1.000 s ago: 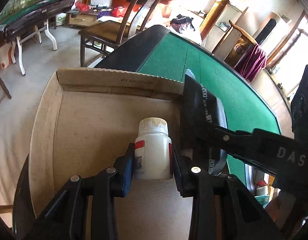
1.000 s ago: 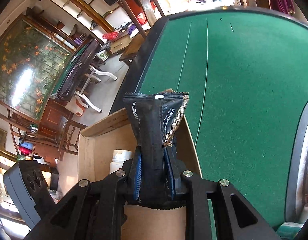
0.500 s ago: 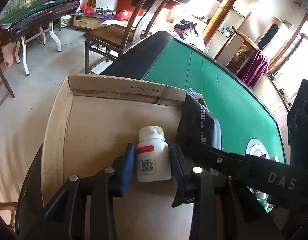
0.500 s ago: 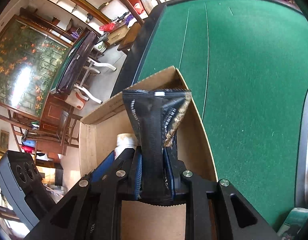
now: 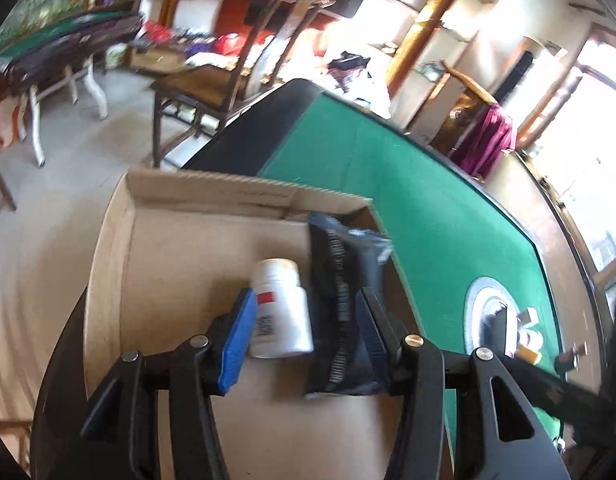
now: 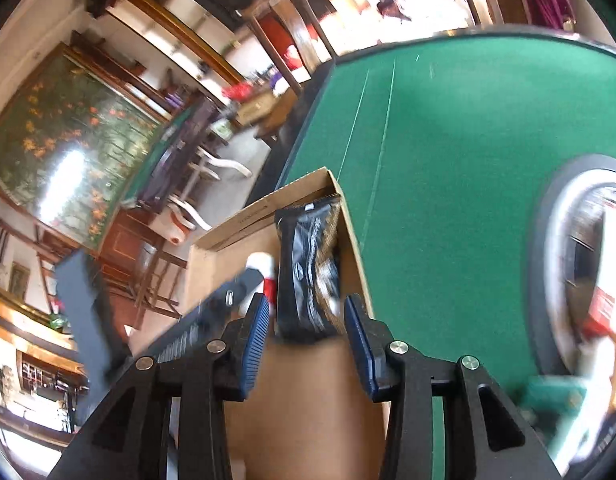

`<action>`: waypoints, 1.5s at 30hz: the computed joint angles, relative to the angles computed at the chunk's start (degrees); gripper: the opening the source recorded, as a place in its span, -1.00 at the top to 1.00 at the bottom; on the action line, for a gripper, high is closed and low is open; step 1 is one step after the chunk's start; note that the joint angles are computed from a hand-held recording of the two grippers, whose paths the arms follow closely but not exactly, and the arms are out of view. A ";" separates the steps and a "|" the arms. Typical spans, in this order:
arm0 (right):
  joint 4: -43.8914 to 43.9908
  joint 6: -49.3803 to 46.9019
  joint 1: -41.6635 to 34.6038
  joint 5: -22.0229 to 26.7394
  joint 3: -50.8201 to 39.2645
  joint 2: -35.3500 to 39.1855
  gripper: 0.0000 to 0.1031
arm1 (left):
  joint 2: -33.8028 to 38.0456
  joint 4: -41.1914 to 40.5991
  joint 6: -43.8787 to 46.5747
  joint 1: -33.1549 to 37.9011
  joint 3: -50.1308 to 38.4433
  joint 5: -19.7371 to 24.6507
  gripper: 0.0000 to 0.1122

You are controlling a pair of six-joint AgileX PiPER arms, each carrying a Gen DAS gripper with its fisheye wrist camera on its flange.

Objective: Organize objects
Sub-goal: 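Carry bottle and bag into the cardboard tray and open both grippers, then grasp the clear red-item packet with left gripper while right grasps a black marker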

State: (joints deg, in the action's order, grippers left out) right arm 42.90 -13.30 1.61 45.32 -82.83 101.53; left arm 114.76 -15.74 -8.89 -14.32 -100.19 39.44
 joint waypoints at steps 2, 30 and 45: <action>3.86 -7.13 -3.09 -2.16 9.78 -8.20 0.11 | -1.99 0.29 2.25 -1.59 1.75 -1.88 0.10; 26.08 -45.99 -46.22 19.59 38.31 -25.45 -0.12 | -2.43 17.53 7.63 -33.89 6.55 5.91 0.22; 23.83 -45.95 -42.31 20.29 40.55 -22.14 -0.13 | -0.53 15.86 7.26 -33.53 4.41 6.06 0.20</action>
